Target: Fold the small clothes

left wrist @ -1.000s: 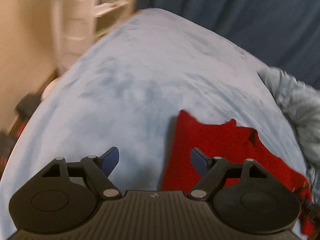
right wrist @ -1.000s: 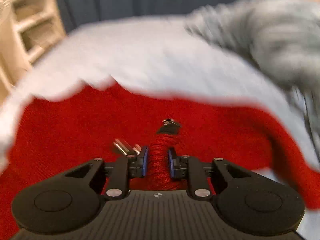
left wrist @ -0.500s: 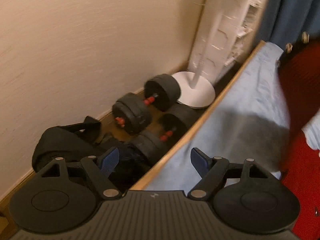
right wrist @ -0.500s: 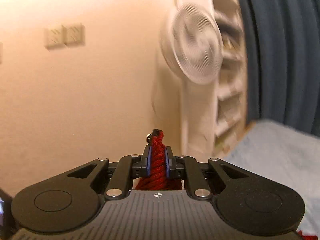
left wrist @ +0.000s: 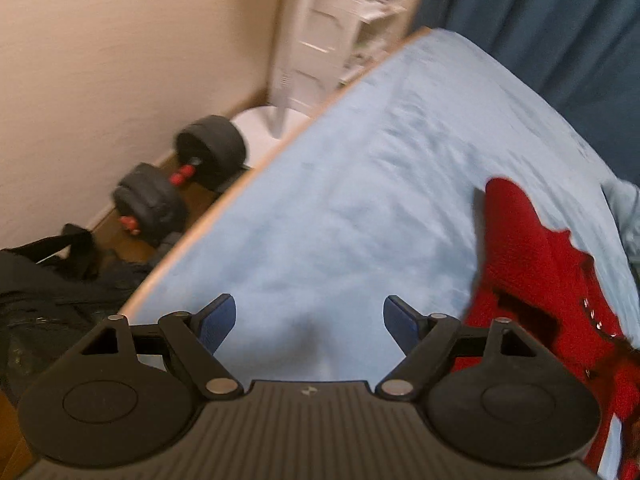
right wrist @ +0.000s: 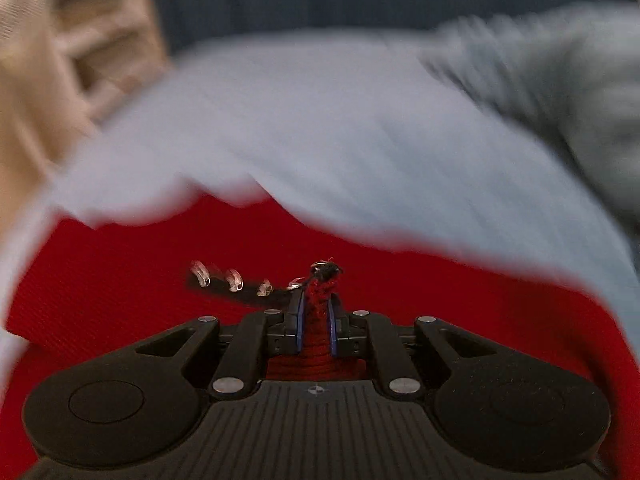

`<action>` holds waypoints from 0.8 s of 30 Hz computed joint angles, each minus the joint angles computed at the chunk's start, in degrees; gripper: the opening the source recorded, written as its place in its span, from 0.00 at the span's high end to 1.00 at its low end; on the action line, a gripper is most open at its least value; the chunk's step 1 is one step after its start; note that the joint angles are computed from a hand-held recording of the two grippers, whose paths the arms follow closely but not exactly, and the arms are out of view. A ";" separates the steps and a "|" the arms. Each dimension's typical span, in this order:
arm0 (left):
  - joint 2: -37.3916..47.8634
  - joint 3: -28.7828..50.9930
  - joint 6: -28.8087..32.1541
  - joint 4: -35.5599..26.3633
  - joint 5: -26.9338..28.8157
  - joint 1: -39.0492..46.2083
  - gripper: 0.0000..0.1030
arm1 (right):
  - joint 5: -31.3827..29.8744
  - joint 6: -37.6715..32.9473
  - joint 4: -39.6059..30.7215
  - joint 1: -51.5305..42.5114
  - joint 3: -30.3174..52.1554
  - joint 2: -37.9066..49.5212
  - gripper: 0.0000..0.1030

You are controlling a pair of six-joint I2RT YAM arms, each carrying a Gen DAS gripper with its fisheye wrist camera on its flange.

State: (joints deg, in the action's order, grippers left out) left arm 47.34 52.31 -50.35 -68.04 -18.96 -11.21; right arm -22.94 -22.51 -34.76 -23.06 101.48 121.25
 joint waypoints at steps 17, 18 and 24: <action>16.70 2.89 -6.65 6.87 -3.48 -18.32 0.12 | 1.57 5.66 22.37 -11.27 -26.11 -12.43 0.51; 16.98 3.50 -7.43 6.24 -3.79 -19.77 0.11 | -1.67 6.95 20.12 -13.56 -27.96 -15.54 0.50; 19.43 9.35 -16.07 -1.55 -7.33 -35.59 0.00 | -25.28 3.21 -1.75 -32.68 -37.06 -35.30 0.34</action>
State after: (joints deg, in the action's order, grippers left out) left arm 66.77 61.65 -66.42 -69.59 -26.29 -46.79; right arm -48.23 -19.30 -36.51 -55.75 64.42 85.95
